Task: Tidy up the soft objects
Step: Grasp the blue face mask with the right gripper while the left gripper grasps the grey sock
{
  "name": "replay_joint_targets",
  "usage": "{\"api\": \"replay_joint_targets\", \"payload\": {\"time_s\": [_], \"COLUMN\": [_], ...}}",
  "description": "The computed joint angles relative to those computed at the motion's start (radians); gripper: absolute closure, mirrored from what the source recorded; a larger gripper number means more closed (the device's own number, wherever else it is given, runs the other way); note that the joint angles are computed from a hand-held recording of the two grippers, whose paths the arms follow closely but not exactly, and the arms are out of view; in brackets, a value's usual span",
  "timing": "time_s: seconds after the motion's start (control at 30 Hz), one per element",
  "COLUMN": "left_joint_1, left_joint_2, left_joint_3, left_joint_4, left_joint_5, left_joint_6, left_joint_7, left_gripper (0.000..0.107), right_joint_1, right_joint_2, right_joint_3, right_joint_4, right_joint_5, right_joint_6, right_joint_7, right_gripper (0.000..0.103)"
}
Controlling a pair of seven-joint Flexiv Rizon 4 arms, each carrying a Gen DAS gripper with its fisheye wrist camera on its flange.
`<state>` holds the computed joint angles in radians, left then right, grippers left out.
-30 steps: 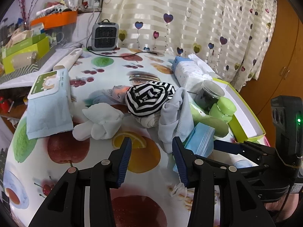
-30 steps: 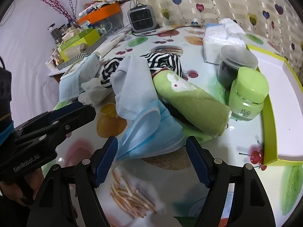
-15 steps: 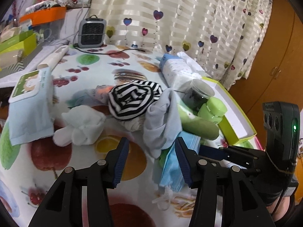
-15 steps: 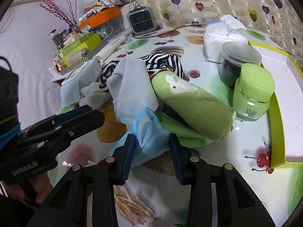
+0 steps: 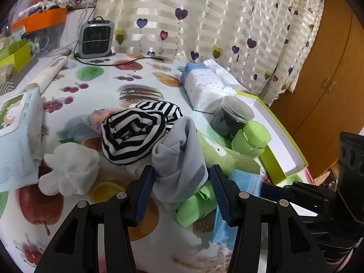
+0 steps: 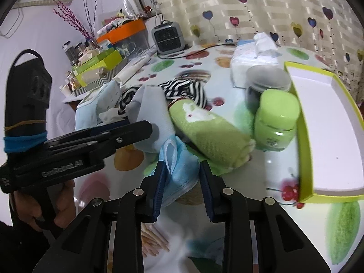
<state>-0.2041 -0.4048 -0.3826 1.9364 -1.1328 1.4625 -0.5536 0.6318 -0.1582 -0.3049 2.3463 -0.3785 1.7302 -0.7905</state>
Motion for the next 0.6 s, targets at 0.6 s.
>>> {"api": "replay_joint_targets", "payload": {"time_s": [0.6], "left_joint_1": [0.148], "left_joint_2": [0.011], "left_joint_3": [-0.204], "left_joint_4": [0.061], "left_joint_5": [0.019], "left_joint_6": [0.161], "left_joint_7": [-0.005], "left_gripper": [0.087], "right_joint_1": [0.323], "right_joint_2": [0.047], "right_joint_3": [-0.322], "right_joint_4": [0.065], "right_joint_5": [0.127], "right_joint_6": [0.053], "right_joint_7": [-0.103], "right_gripper": [0.072]}}
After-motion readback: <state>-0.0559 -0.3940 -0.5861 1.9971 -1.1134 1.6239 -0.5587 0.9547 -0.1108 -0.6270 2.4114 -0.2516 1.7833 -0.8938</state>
